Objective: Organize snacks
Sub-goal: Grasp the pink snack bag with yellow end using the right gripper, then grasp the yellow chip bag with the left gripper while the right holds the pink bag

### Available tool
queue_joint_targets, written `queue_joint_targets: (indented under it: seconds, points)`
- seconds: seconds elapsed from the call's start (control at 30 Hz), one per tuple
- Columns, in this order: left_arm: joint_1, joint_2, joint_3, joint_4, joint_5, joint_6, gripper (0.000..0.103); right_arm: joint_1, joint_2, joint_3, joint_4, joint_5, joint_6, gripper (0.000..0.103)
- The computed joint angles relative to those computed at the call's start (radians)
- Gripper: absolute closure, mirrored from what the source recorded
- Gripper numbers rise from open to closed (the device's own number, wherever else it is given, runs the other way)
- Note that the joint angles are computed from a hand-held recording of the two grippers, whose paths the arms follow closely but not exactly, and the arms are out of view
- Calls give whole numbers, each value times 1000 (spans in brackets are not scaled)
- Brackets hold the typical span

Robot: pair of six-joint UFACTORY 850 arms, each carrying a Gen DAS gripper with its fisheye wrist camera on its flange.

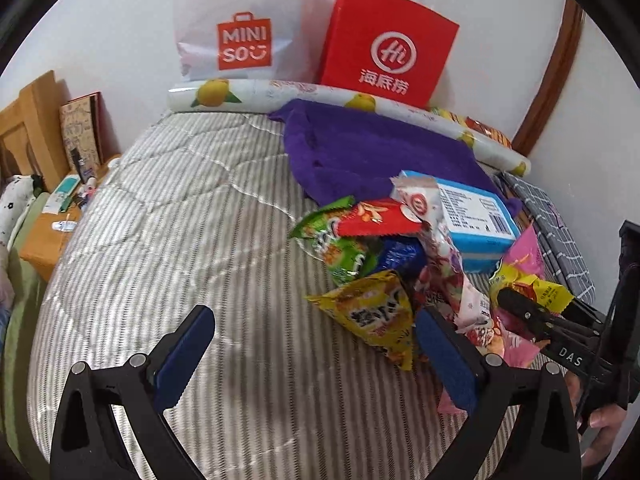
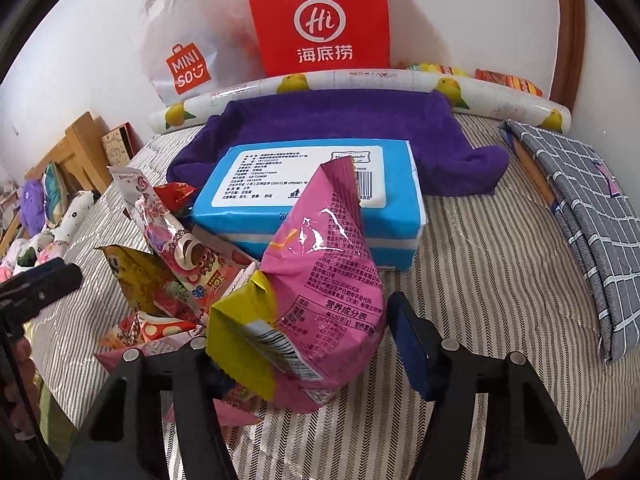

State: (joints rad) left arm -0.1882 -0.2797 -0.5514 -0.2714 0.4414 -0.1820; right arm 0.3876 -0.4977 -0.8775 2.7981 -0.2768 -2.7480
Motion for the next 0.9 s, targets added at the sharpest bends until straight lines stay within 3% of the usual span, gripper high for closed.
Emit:
queue_joint_targets:
  seconds: [0.47,0.73,0.9]
  points:
    - [4,-98,-84,135,-12,-134,8,-32,71,83,127,-58,-122,42]
    - [23,-141,-117,241,-26,-253,21,-45,99,106,156,-64,-137,43]
    - [32,-144,-117,317,-10,-319,37,-46,98,103,190,-53,-169,43]
